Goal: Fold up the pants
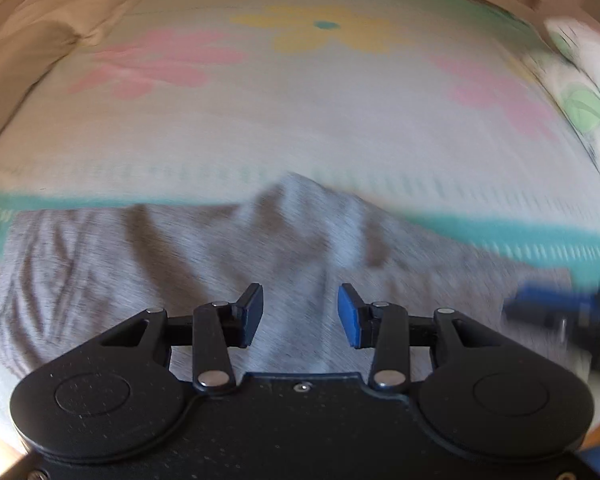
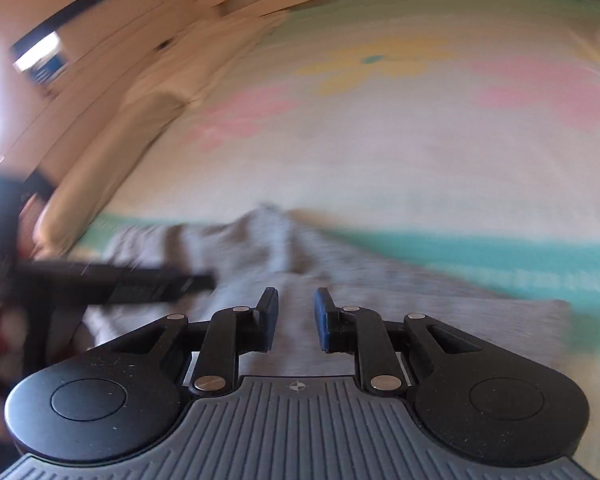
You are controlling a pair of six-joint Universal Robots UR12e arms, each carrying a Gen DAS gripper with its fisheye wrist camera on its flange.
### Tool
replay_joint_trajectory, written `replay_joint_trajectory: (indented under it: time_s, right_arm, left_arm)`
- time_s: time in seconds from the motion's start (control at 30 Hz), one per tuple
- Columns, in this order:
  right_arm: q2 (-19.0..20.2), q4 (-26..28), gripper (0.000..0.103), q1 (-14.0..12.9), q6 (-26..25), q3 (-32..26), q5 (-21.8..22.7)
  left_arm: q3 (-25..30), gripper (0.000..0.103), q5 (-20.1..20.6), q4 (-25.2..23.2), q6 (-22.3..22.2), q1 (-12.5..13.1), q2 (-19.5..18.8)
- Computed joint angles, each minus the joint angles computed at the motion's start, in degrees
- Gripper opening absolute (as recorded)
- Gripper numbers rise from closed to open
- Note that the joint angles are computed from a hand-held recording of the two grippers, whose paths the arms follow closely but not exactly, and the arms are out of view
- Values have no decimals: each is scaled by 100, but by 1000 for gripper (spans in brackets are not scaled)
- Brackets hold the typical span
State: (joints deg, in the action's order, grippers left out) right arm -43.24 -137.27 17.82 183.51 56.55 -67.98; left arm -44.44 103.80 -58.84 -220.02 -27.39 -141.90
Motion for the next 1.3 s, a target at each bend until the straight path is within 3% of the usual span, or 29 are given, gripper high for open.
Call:
replay_joint_trajectory:
  time_s: [0.2,0.3,0.37,0.43,0.53,0.67,0.87,1.0,1.1,1.2,1.3]
  right_arm:
    - [-133,396,20,-208,692,257,-848]
    - [-34,1199,19,-200,802,58,-1378]
    - [-35,1219,17,-207,893,92,-1397]
    - [-86,1055,18,-167,830,143,-1513]
    - [-152,397,18,-70,542,264,-1523]
    - [-137,-76,19,-10,380,274,-682]
    - [149,386,18,245,-457,-219,255]
    - [283,849,18,413,-1049,-499,563]
    - [382,1247,18,551,-1442,-691,363]
    - [533,2055,18,655,-1668,-996,-101]
    - [501,1968,18,652,-1656,-881,-99]
  left_arm:
    - [413,50,-532,-752,1005,-185,-314]
    - [228,52,4,-513,1488,-346,-278]
    - [114,52,-8,-391,1559,-355,-214]
    - [-33,53,-183,-301,1391,-304,-116]
    - [-372,55,-337,49,1073,-190,113]
    - [-796,55,334,422,569,-116,385]
    - [-1432,55,633,298,-776,164,787]
    - [-1798,55,783,146,-1172,250,984]
    - [-2078,55,763,151,-1376,317,1134]
    - [-2410,55,746,382,-1486,388,1322]
    - [-2727,57,935,599,-1650,433,1509]
